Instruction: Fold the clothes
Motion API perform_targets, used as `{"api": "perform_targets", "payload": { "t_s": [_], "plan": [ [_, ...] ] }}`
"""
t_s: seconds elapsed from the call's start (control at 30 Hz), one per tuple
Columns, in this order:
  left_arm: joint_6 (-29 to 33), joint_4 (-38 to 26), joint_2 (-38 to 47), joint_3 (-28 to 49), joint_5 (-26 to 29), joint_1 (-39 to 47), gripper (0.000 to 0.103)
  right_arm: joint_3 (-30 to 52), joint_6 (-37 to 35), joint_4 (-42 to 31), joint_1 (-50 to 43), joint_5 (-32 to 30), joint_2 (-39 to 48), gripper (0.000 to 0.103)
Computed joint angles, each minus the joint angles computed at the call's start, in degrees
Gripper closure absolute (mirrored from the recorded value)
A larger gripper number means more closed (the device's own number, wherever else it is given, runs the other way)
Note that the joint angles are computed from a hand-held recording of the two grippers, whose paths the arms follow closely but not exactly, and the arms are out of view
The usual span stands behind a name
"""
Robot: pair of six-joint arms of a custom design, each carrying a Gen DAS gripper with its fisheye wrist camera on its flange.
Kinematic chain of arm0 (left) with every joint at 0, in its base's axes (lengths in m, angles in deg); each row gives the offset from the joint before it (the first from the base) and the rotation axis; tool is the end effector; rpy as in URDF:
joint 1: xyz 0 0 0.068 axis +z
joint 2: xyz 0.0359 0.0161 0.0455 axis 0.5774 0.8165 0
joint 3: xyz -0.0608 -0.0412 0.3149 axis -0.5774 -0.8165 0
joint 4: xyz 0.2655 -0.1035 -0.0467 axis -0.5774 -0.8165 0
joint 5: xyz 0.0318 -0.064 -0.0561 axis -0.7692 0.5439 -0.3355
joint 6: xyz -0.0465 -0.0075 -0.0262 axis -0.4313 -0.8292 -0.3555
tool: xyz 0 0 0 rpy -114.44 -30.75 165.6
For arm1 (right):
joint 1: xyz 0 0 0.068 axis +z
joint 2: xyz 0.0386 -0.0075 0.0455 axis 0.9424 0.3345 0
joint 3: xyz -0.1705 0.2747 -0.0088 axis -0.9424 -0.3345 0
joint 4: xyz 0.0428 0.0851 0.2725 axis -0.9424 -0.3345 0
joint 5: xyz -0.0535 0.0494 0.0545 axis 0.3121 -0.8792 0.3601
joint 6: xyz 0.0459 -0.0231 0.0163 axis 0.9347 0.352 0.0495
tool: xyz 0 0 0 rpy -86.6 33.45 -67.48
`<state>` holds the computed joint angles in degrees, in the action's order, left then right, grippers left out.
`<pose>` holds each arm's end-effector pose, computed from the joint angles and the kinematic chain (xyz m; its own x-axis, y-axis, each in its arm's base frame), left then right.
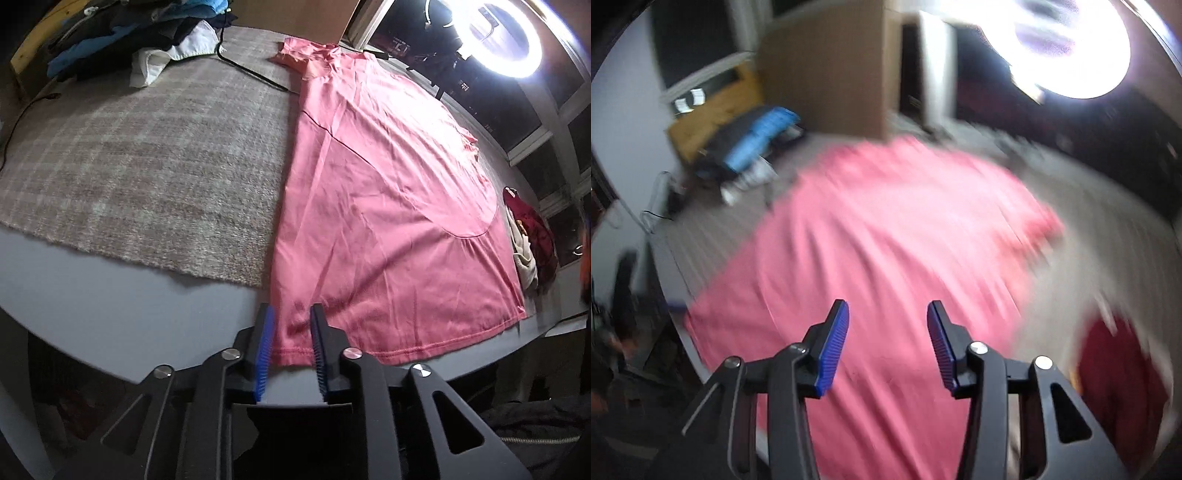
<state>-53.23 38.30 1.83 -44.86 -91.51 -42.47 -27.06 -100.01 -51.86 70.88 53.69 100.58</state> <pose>0.0523 -0.1735 0.0913 -0.7755 -0.5455 -0.3177 -0.4619 0.8334 -0.3034 0.3634 0.0222 0.2149 -0.5049 -0.5988 -0.6217 -0.8080 0.5813 0.0963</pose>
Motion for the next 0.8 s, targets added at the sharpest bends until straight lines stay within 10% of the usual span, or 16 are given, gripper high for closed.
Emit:
{"api": "perform_targets", "payload": {
  "t_s": [0.2,0.5,0.7,0.8],
  "plan": [
    [6.8,11.5,3.2,-2.8,0.0,3.7,0.087,21.6,15.7,6.7,26.9,5.7,21.4,0.059],
    [14.7,27.4,4.1,-8.6,1.0,7.9,0.102,60.4,12.1,-8.6,40.4,25.8,52.3,0.059],
    [14.7,29.3,-0.1,-12.8,0.2,8.7,0.102,64.0,12.4,-12.7,39.5,24.9,55.0,0.061],
    [13.6,29.0,-0.8,-13.2,-0.8,8.4,0.102,63.7,13.0,-12.1,39.1,24.0,54.9,0.083]
  ]
}}
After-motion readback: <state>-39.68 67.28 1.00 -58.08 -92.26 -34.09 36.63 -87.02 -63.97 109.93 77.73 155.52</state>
